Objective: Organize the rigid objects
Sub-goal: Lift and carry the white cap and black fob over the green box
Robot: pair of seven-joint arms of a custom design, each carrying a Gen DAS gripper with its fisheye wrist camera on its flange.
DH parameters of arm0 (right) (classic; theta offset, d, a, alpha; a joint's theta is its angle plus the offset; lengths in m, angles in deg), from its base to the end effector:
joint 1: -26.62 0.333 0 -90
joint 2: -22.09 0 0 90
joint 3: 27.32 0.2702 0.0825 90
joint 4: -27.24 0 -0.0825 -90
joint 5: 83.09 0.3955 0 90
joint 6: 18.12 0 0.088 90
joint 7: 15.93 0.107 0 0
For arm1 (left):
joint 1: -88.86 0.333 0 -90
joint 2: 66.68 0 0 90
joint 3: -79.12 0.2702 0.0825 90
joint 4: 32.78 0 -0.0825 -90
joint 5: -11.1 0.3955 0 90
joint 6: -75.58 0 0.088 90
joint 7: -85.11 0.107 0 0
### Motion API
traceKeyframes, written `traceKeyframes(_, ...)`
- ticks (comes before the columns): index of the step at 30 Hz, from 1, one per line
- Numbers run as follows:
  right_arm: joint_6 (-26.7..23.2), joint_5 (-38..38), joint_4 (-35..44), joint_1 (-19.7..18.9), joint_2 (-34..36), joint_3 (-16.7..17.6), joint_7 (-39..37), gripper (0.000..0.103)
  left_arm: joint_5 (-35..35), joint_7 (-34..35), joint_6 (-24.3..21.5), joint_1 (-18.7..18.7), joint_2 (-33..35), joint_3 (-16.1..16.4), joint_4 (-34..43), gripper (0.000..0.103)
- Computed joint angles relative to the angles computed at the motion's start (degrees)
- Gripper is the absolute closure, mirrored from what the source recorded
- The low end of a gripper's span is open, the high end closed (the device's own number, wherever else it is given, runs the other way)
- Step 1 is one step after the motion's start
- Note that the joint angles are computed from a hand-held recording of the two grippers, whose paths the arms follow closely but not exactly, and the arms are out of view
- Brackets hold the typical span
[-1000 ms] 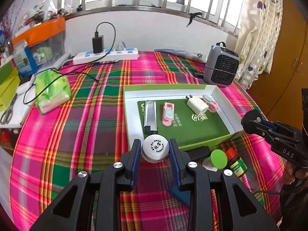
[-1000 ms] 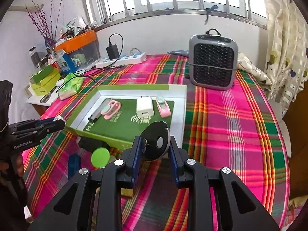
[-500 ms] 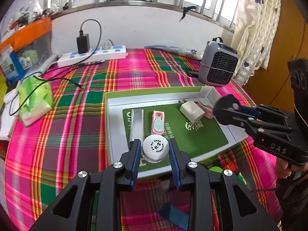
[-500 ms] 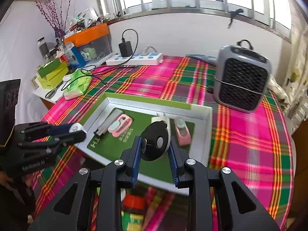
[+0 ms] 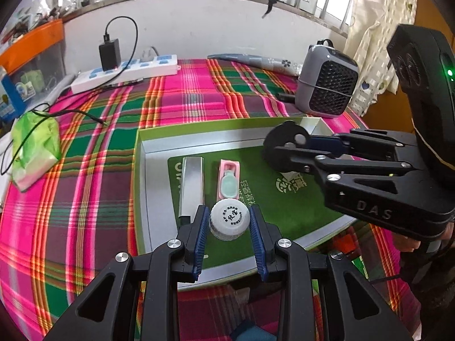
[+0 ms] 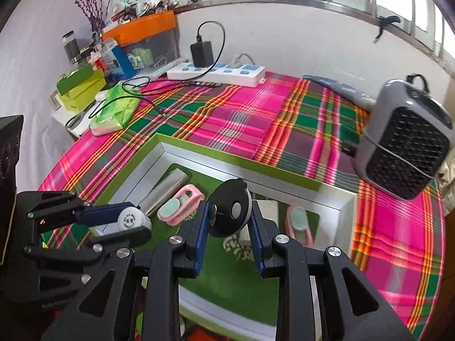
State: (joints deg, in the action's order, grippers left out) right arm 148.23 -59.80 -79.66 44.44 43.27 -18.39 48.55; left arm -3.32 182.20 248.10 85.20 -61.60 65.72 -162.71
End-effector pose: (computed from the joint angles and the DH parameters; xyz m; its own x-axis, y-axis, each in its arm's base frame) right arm 0.6113 0.2729 0.3442 0.5240 -0.8463 -0.0962 -0.6826 -0.3497 -0.6417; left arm 0.5575 -0.1513 0.3415 -0.2135 -0.9692 0.1228 -0.7915 0.0979 -0.6032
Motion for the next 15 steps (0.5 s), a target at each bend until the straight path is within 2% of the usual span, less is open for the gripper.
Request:
traceKeyframes(6,-2.33,-3.35,3.43,1.51,2.93,-1.64,1.81,0.075,-0.85,0.93,-1.3,0.67,1.27,-0.51,1.19,0.075)
traceKeyframes(15,-3.15,-6.29,6.35,2.41,5.23,-2.3,2.86,0.075,0.45,0.42,-2.09,0.67,2.11,-0.48,2.14,0.075)
